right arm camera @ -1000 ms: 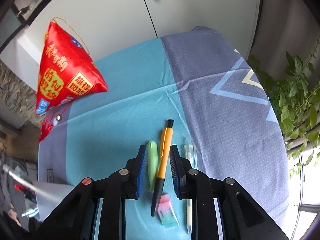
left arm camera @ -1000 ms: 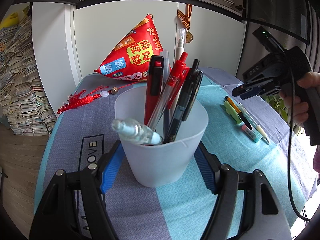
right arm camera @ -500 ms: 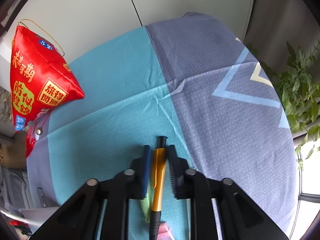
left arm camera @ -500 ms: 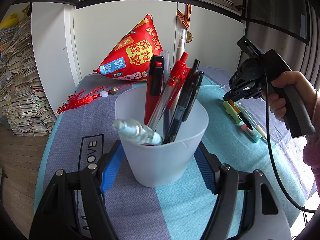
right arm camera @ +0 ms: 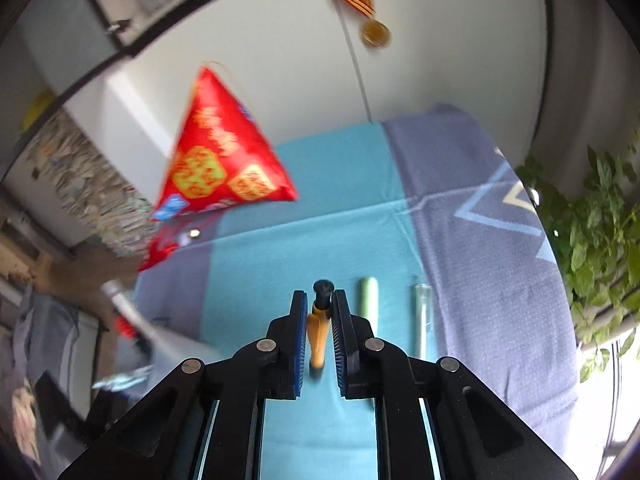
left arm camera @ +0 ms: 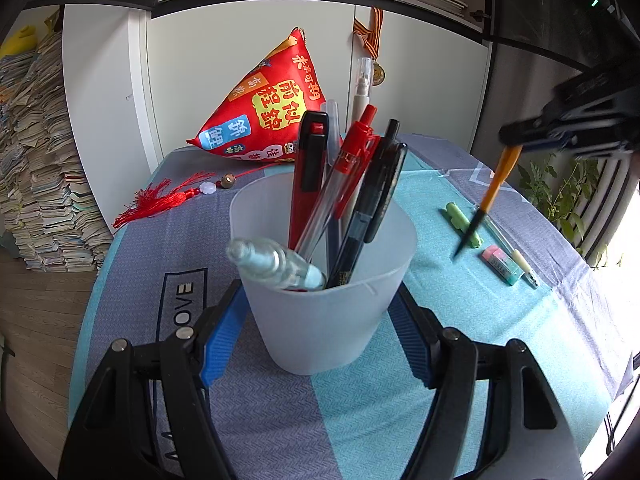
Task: Organize stationery
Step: 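Carry the orange pen to the cup and drop it inside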
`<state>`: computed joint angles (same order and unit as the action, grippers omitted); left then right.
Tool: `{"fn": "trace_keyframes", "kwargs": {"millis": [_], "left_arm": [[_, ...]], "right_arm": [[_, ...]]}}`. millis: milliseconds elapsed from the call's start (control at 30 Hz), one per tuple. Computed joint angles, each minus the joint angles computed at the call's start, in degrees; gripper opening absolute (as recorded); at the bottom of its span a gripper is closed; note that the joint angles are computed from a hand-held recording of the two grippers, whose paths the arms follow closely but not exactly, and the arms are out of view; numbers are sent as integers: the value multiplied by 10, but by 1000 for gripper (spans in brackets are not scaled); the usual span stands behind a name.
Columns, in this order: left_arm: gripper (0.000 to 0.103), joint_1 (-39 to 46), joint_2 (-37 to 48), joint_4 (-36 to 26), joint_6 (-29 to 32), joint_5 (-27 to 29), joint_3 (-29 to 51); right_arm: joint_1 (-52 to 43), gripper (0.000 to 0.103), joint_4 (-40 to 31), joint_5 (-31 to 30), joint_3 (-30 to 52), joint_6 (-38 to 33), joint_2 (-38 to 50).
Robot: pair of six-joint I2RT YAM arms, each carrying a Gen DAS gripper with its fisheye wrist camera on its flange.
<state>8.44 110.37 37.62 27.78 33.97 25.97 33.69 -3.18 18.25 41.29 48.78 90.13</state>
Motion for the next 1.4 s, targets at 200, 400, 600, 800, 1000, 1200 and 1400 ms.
{"fn": "trace_keyframes", "kwargs": {"millis": [200,400,600,800,1000,1200,1400], "left_arm": [[70,0,0,0,0,0,0],[70,0,0,0,0,0,0],[70,0,0,0,0,0,0],[70,0,1,0,0,0,0],[70,0,1,0,0,0,1],[70,0,1,0,0,0,1],[71,0,1,0,1,1,1]], "right_arm": [[103,12,-48,103,33,-19,-63],[180,11,-79,162,94,-50,-73],[218,11,-62,171,150,-90,-33],[204,11,-33,143,187,-116,25],[188,11,-27,132,198,-114,74],[174,11,-18,110,185,-106,88],[168,11,-13,92,172,-99,89]]}}
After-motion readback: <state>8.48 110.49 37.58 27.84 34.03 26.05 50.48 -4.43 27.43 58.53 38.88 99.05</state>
